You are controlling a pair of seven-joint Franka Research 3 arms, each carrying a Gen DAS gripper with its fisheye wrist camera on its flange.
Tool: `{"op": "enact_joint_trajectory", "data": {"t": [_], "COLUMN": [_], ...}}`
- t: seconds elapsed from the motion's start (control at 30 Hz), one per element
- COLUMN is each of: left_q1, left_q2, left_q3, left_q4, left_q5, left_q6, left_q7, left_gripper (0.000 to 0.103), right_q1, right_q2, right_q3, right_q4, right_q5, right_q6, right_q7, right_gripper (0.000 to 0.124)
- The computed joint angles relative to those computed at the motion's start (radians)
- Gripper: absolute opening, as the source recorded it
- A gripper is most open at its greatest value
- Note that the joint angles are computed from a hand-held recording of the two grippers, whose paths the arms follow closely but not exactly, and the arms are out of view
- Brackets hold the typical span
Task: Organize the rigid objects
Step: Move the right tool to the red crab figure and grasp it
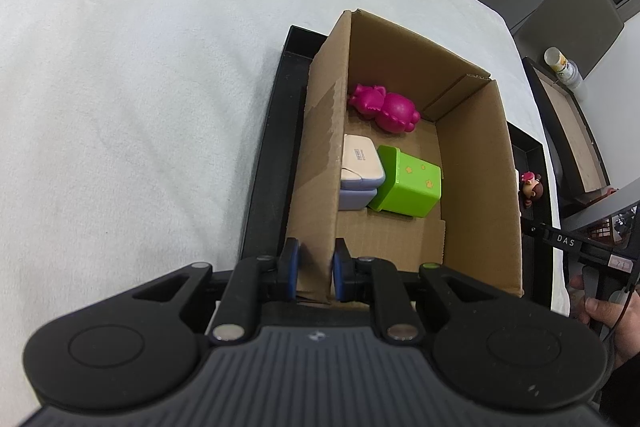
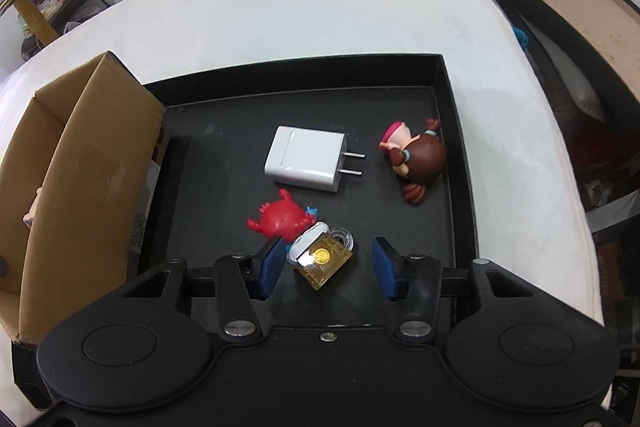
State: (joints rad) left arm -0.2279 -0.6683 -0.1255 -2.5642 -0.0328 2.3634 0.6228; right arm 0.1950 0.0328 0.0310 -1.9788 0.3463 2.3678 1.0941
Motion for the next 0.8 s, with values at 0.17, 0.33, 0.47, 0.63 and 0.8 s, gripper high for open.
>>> {"op": "enact_joint_trajectory", "data": {"t": [0.17, 0.33, 0.47, 0.63, 0.8], "left_q1": [-0.001, -0.001, -0.001, -0.001, -0.001], "left_q2": [0.0, 0.0, 0.0, 0.0, -0.001], "left_q3": [0.001, 0.001, 0.001, 0.001, 0.001], "left_q4": [0.0, -0.001, 0.0, -0.001, 0.0], "left_q5": [0.0, 0.001, 0.001, 0.0, 0.002], "left_q6": [0.001, 0.001, 0.001, 0.001, 0.0], "left_q7": [-0.001, -0.001, -0.001, -0.001, 0.0], "left_gripper": [0.016, 0.016, 0.016, 0.016, 0.016], "right_q1": [0.001, 0.002, 0.005, 0.012, 0.016], "right_q2": [-0.005, -0.006, -0.016, -0.031, -0.029], "right_q3": [0.002, 0.002, 0.003, 0.007, 0.006], "right_q4": [-0.001, 0.005, -0.003, -0.019, -0.011], "right_q5": [0.033, 0.039, 0.035, 0.028, 0.023], "right_q6": [-0.011, -0.033, -0.043, -0.055, -0.076], "right_q7": [-0.026, -0.04, -0.042, -0.041, -0.025], "right_gripper": [0.047, 0.047, 0.047, 0.047, 0.048]}}
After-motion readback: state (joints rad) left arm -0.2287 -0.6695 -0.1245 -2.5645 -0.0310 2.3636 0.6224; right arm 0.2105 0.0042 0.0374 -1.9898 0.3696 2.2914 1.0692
